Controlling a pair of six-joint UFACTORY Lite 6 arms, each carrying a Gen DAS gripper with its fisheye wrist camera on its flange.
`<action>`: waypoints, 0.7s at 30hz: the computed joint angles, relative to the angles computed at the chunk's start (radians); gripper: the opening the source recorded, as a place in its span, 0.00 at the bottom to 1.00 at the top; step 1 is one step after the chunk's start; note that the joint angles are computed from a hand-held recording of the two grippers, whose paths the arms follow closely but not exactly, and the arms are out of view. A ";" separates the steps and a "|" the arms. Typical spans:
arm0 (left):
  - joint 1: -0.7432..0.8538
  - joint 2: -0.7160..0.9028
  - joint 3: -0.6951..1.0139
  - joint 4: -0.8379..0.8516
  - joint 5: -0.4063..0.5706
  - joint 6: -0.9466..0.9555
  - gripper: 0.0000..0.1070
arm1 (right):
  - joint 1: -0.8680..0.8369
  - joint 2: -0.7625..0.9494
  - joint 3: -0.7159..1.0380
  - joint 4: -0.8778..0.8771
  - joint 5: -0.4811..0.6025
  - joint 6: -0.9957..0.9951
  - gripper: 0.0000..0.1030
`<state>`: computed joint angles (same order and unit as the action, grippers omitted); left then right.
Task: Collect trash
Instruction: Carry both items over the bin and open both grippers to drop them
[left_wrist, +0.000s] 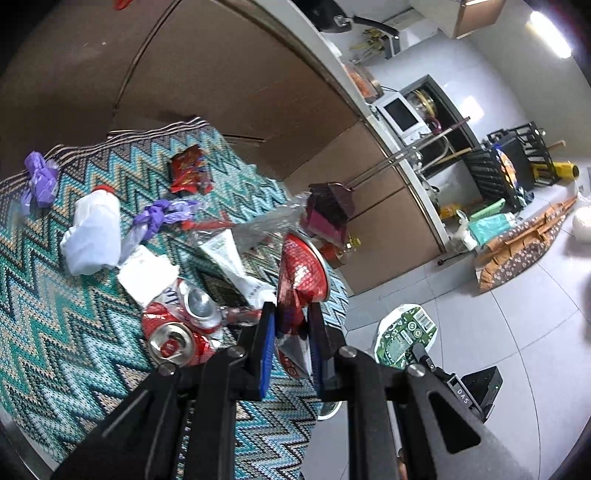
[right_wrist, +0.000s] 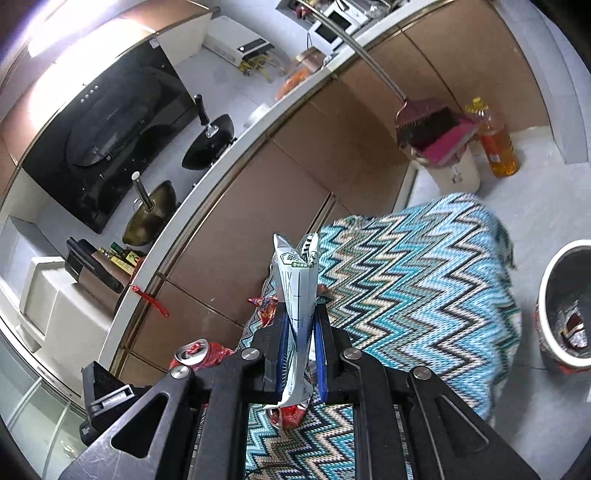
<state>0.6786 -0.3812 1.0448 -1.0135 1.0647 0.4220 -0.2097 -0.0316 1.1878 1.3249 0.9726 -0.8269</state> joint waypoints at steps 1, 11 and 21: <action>-0.024 -0.007 0.006 0.006 -0.008 -0.016 0.15 | -0.020 -0.007 -0.005 -0.002 0.009 -0.007 0.13; -0.552 0.109 0.129 0.175 -0.292 -0.294 0.15 | -0.312 0.035 -0.006 -0.075 0.059 -0.118 0.13; -1.053 0.710 0.658 0.469 -0.456 -0.633 0.15 | -0.496 0.278 0.160 -0.194 -0.082 -0.208 0.13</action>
<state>-0.3742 0.3287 1.7028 -0.5442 0.6090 -0.2105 -0.7055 0.2468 1.3474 1.1306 0.8907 -1.0346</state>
